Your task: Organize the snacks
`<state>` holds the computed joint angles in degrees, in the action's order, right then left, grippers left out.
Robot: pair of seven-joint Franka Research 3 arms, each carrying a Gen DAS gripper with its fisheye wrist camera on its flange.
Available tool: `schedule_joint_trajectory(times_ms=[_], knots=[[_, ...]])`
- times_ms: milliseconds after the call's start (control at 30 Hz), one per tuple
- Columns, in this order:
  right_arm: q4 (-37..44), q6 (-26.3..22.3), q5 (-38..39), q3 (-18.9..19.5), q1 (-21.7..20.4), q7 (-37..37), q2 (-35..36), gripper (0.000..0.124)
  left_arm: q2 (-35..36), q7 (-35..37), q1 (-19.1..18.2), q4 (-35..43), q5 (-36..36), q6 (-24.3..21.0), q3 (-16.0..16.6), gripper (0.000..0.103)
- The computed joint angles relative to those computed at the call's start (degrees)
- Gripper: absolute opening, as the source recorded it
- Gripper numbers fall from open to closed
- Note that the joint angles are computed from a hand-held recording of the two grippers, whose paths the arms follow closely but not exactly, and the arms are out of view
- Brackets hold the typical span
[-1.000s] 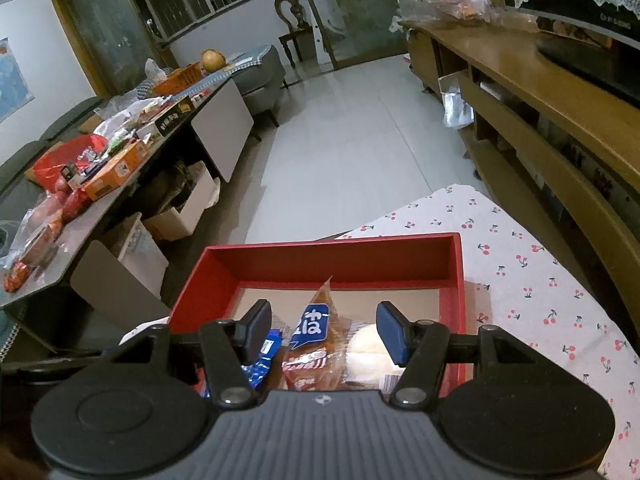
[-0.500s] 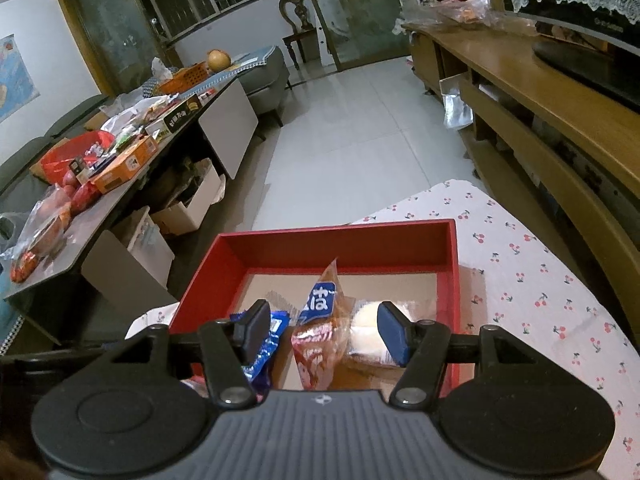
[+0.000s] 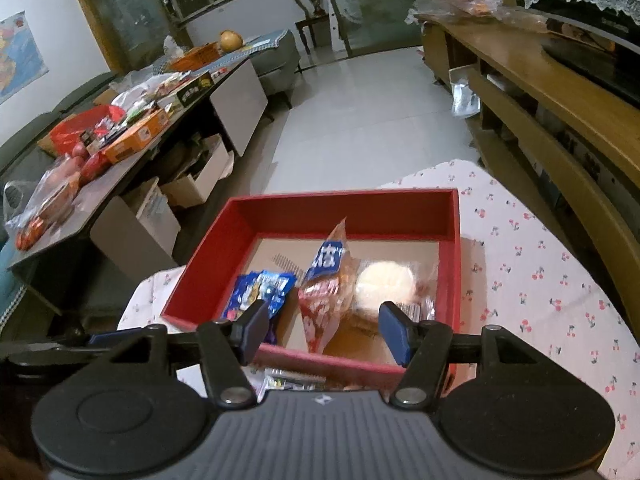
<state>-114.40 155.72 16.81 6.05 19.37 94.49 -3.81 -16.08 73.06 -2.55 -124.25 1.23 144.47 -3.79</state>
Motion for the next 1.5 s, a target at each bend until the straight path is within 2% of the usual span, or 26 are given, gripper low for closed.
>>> schedule_joint_trajectory(times_ms=[533,733,867,967,1033,1200,1500], knots=[[-7.46,-9.48,4.03,0.34,1.49,-3.24,-7.4,0.068,-8.72,16.4,-3.63,-10.29,-5.55,-8.64,3.29,0.095],[-8.38,-11.11,4.62,0.91,2.23,-4.01,-8.37,0.068,-8.88,20.61,-3.45,-11.85,-6.2,-9.97,3.32,0.096],[-8.26,-11.7,4.43,0.85,2.1,-3.84,-8.23,0.068,-7.65,21.24,-2.63,-11.87,-3.75,-10.92,1.78,0.096],[-8.53,-11.32,4.41,0.52,1.51,-2.99,-8.5,0.068,-7.6,20.17,-2.32,-12.21,-3.02,-12.32,1.23,0.084],[-8.57,-11.09,3.9,0.33,0.77,-1.62,-8.53,0.068,-8.16,19.8,-2.41,-12.63,-2.85,-13.0,0.97,0.073],[-8.7,-10.63,2.55,-0.17,-0.88,1.39,-8.62,0.068,-9.93,21.31,-4.44,-13.34,-6.32,-13.45,1.93,0.059],[-8.86,-11.52,-4.36,-0.05,-3.86,7.68,-7.68,0.069,-10.53,22.21,-5.87,-13.16,-8.73,-13.71,2.08,0.054]])
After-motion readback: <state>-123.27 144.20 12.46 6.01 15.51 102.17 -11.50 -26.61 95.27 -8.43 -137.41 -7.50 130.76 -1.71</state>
